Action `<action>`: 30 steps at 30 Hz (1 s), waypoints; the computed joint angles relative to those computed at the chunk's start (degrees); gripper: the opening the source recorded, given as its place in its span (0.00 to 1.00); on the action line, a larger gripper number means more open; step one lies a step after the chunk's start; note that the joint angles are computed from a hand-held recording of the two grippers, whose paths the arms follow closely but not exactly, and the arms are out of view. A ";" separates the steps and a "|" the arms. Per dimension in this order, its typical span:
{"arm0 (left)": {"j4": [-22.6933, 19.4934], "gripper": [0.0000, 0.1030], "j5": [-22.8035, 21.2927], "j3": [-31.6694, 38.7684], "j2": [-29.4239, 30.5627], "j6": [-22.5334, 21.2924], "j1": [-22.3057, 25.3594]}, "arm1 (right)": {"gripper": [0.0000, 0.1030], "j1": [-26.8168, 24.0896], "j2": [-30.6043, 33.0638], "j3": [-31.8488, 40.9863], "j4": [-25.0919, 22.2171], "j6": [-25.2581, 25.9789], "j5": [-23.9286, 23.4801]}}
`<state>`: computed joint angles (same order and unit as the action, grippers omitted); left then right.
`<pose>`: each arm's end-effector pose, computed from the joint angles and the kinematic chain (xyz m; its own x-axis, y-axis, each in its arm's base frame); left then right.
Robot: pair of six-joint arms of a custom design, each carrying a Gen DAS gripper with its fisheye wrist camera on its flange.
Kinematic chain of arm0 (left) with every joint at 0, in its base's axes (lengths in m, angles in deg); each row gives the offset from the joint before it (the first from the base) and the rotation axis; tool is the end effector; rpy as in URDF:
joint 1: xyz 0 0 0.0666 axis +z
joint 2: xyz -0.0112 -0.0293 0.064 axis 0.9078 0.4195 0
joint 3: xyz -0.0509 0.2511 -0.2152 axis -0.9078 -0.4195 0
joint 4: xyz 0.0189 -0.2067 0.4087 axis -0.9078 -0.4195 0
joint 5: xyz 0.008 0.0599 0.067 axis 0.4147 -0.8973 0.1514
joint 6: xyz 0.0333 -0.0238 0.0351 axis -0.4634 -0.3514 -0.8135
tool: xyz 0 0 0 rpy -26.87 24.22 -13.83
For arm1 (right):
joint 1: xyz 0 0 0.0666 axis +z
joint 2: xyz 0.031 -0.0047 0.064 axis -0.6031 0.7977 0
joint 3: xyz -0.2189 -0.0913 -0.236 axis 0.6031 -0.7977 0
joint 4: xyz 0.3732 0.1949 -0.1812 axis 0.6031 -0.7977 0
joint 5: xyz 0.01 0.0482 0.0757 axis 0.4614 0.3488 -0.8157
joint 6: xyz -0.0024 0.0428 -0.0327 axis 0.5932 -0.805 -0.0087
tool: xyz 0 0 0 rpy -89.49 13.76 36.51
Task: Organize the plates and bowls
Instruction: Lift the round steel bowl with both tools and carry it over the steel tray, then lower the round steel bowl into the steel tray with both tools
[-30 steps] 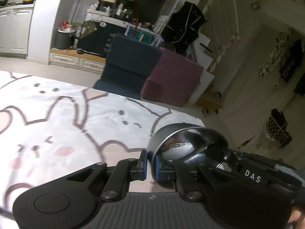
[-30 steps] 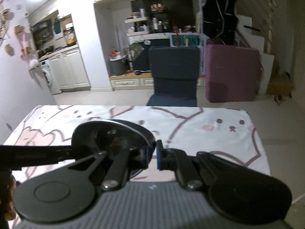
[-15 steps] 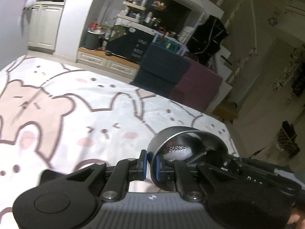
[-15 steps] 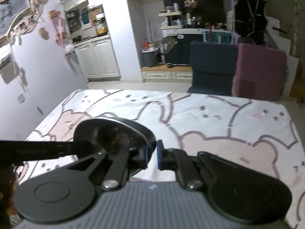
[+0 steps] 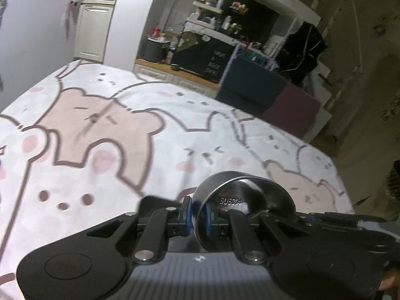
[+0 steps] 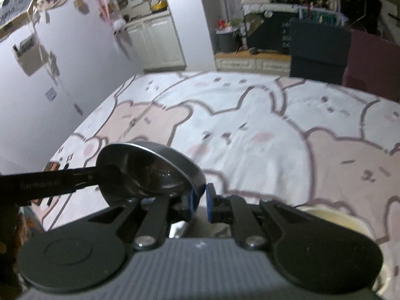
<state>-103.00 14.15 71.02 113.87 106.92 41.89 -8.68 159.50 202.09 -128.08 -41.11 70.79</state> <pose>0.3906 -0.1553 0.5335 -0.5707 -0.4998 -0.6515 -0.3881 0.8634 -0.3223 0.5681 0.3195 0.4968 -0.6775 -0.3626 -0.6399 -0.6266 0.7402 0.2440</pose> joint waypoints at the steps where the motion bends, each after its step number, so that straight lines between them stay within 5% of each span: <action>1: -0.51 0.11 -0.24 -0.56 -0.56 0.08 0.10 | 0.11 0.47 0.64 0.52 -0.81 0.43 0.09; 30: -5.08 0.11 4.80 -5.83 -1.46 2.21 2.48 | 0.10 4.16 9.85 9.49 -8.87 2.83 3.48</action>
